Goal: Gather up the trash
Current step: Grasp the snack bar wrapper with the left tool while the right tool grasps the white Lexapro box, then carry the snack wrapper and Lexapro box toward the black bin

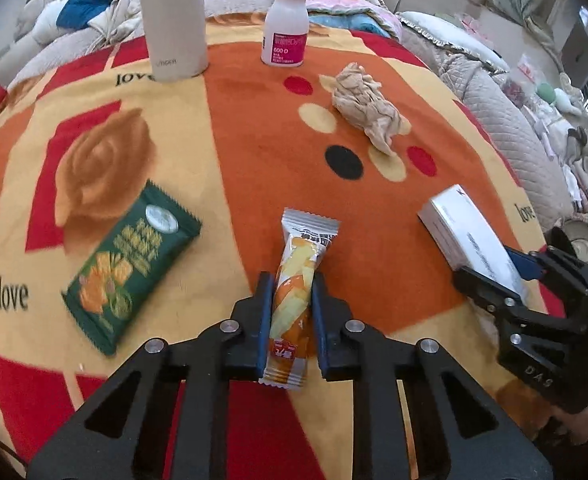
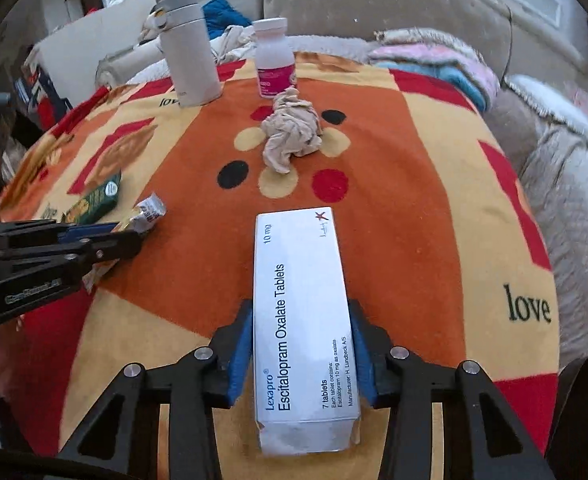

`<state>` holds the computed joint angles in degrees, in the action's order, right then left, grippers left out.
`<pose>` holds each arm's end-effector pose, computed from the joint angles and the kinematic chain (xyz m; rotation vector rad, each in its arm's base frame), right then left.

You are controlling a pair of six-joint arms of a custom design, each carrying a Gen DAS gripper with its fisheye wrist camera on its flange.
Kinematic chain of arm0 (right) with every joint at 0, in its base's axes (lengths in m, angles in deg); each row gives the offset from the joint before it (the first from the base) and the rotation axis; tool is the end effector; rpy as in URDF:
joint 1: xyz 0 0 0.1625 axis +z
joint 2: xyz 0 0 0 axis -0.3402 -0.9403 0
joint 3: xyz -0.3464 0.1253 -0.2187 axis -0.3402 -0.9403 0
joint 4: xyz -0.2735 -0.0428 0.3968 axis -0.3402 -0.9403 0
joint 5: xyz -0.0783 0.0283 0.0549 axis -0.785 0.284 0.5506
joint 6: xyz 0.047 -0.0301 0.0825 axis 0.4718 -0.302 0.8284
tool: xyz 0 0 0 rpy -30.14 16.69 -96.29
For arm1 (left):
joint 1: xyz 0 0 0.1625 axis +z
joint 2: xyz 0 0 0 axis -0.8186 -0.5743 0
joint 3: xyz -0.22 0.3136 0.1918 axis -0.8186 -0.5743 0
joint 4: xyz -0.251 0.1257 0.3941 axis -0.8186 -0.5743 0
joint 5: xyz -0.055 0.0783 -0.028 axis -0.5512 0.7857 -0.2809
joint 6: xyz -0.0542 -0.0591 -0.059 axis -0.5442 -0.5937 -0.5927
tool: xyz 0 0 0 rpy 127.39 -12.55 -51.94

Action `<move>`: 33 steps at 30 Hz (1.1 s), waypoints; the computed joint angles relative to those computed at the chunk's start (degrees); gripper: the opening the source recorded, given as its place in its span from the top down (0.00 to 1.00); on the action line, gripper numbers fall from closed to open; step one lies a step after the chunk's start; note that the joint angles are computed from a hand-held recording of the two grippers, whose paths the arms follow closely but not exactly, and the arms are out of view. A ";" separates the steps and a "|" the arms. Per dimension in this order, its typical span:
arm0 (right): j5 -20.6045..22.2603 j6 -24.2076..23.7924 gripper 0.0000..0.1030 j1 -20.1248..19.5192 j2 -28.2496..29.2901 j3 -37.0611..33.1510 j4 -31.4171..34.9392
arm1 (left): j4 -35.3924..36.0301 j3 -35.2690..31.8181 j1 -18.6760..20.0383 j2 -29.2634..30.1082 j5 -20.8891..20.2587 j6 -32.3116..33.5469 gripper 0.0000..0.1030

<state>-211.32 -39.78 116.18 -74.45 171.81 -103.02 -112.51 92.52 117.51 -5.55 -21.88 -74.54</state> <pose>0.1585 -0.7859 0.1695 0.2380 -2.3171 0.7217 -0.2437 -0.8668 0.0955 0.8056 2.5042 -0.3124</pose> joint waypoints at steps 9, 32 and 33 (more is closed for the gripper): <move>1.08 0.81 0.60 0.89 -5.07 6.54 -3.96 | -5.54 9.05 -2.31 -4.86 0.97 -1.26 0.86; -0.23 5.07 0.60 -0.45 -17.67 21.52 -11.25 | -11.33 18.99 -8.87 -7.96 -1.62 -0.53 0.86; -0.30 5.31 0.60 -0.64 -18.18 21.97 -11.47 | -11.40 19.24 -9.15 -7.92 -1.79 -0.47 0.86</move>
<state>-211.62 -34.47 115.54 -92.62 193.78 -114.49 -123.92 111.77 108.35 -13.47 -23.67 -75.00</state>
